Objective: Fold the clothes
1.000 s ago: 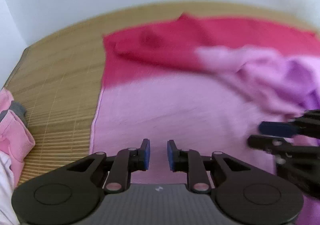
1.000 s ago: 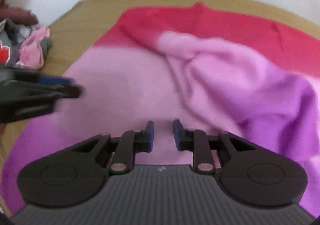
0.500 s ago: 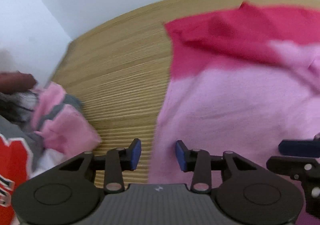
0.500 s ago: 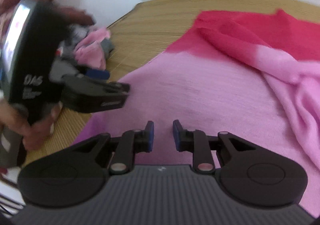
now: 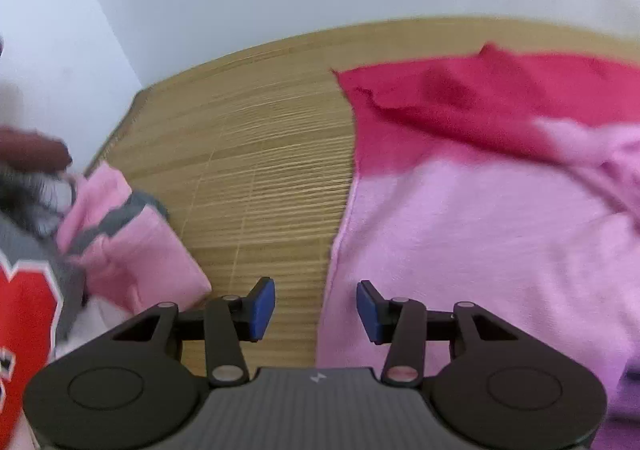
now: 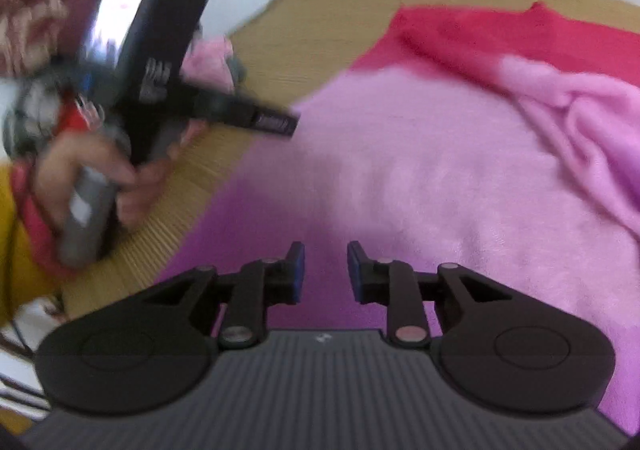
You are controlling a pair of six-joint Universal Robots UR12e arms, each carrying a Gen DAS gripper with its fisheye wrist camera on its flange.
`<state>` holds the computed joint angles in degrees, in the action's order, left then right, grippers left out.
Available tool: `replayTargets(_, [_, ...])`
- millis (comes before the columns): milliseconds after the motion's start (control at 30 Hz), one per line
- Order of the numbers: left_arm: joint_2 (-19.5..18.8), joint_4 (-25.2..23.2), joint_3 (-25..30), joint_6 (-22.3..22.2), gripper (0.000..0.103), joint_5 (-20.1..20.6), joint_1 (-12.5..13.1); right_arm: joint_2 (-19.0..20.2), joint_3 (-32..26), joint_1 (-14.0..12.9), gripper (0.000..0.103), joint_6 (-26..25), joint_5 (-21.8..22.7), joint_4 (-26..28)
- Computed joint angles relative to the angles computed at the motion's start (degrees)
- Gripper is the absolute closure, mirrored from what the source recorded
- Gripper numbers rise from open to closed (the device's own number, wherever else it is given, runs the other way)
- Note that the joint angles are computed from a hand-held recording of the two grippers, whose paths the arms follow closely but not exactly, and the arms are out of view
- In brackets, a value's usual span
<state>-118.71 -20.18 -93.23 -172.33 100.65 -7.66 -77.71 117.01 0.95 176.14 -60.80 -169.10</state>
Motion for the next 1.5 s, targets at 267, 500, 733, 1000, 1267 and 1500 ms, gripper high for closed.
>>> replayTargets(267, [8.72,-0.98,-10.19,-0.39,0.053,-10.56,1.48,-5.06,5.8,-7.49,0.07,24.35,-27.07,-8.45])
replayTargets(500, [11.19,-6.36,-12.99,-3.09,0.053,-8.49,-0.32,-1.43,2.71,-12.83,0.066,28.55,-25.44,-3.25])
replayTargets(733, [11.34,-9.33,-12.42,-9.94,0.053,-1.55,-2.83,1.44,2.93,-12.14,0.098,16.62,-24.99,-10.47])
replayTargets(1000, [13.11,-9.94,-14.01,-13.35,0.053,1.44,-4.18,-2.3,6.57,-17.12,0.099,13.82,0.44,-18.57])
replayTargets(1267, [16.13,-7.58,-18.67,-13.32,0.053,2.14,-2.55,-8.29,5.96,-13.11,0.098,-5.36,27.4,1.18])
replayTargets(1500, [20.71,-5.59,-24.93,-12.78,0.053,2.12,1.2,-5.47,3.43,-3.53,0.098,-4.33,33.96,13.97])
